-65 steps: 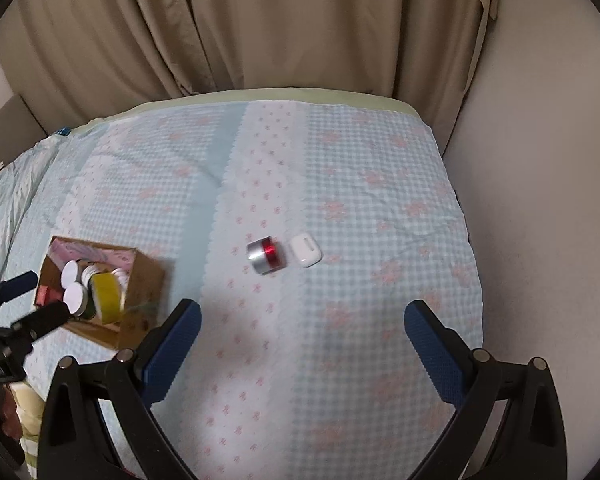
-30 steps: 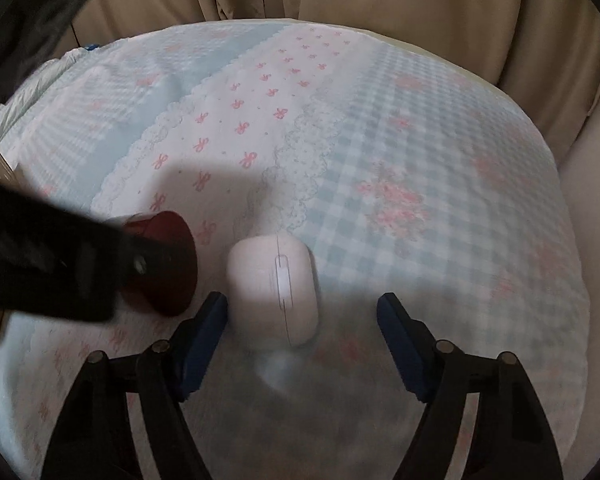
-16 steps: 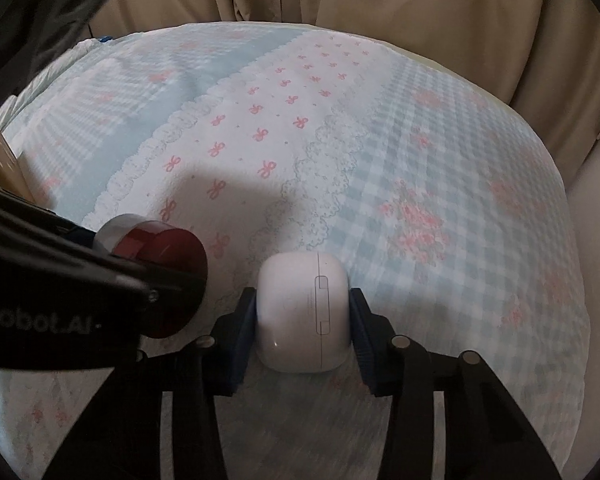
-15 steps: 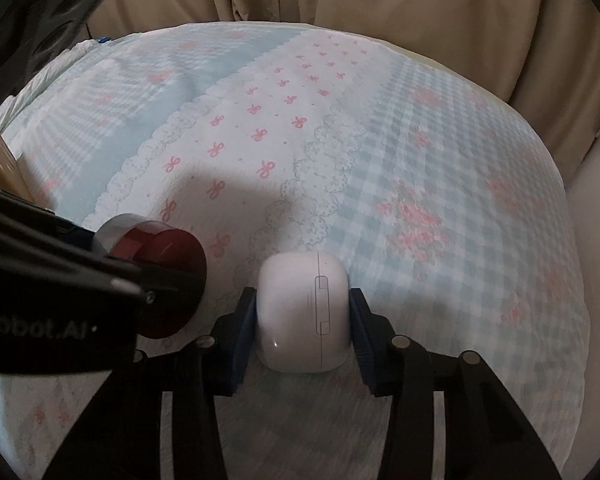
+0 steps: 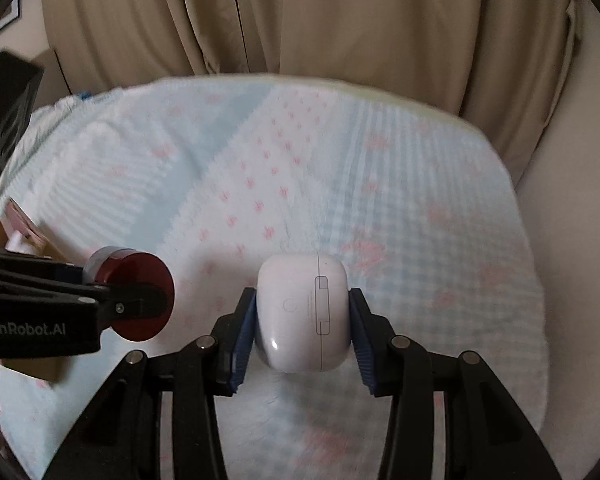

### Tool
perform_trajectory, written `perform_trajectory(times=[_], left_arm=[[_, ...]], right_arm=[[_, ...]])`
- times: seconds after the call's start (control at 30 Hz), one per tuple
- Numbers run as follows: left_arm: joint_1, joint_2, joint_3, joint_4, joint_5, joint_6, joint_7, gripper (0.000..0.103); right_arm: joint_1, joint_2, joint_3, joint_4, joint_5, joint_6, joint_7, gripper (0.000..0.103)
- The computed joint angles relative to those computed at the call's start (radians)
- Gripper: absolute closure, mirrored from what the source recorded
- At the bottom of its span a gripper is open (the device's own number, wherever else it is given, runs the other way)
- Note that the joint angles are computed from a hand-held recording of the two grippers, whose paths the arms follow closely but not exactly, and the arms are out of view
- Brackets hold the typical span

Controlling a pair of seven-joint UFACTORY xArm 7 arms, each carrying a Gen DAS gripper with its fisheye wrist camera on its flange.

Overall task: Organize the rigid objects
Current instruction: 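Grasp the silver-red tin with the left tool while the right grasps the earbud case, then carry the tin and earbud case over the cardboard box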

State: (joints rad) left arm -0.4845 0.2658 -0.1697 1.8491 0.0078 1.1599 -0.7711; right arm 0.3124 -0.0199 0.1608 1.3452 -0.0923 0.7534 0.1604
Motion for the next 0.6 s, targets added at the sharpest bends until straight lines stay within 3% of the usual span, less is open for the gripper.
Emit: perform_trajectory(times=[0.2, 0.37, 0.5, 0.6], left_arm=[[0.039, -0.22, 0.002, -0.066, 0.016, 0.053, -0.024, 0.065], [0.105, -0.355, 0.003, -0.089, 0.019, 0.133, -0.003, 0.065], [0.17, -0.458, 0.023, -0.108, 0.014, 0.207, 0.074, 0.065], [0.218, -0.547, 0.072, -0.177, -0.069, 0.219, 0.163, 0.065]], right_arm=[[0.034, -0.041, 0.035, 0.185, -0.009, 0.181, 0.065, 0.062], [0.089, 0.013, 0.071, 0.411, 0.002, 0.332, 0.108, 0.062], [0.149, 0.062, 0.091, 0.543, 0.002, 0.395, 0.163, 0.062], [0.207, 0.113, 0.104, 0.639, -0.027, 0.438, 0.21, 0.062]])
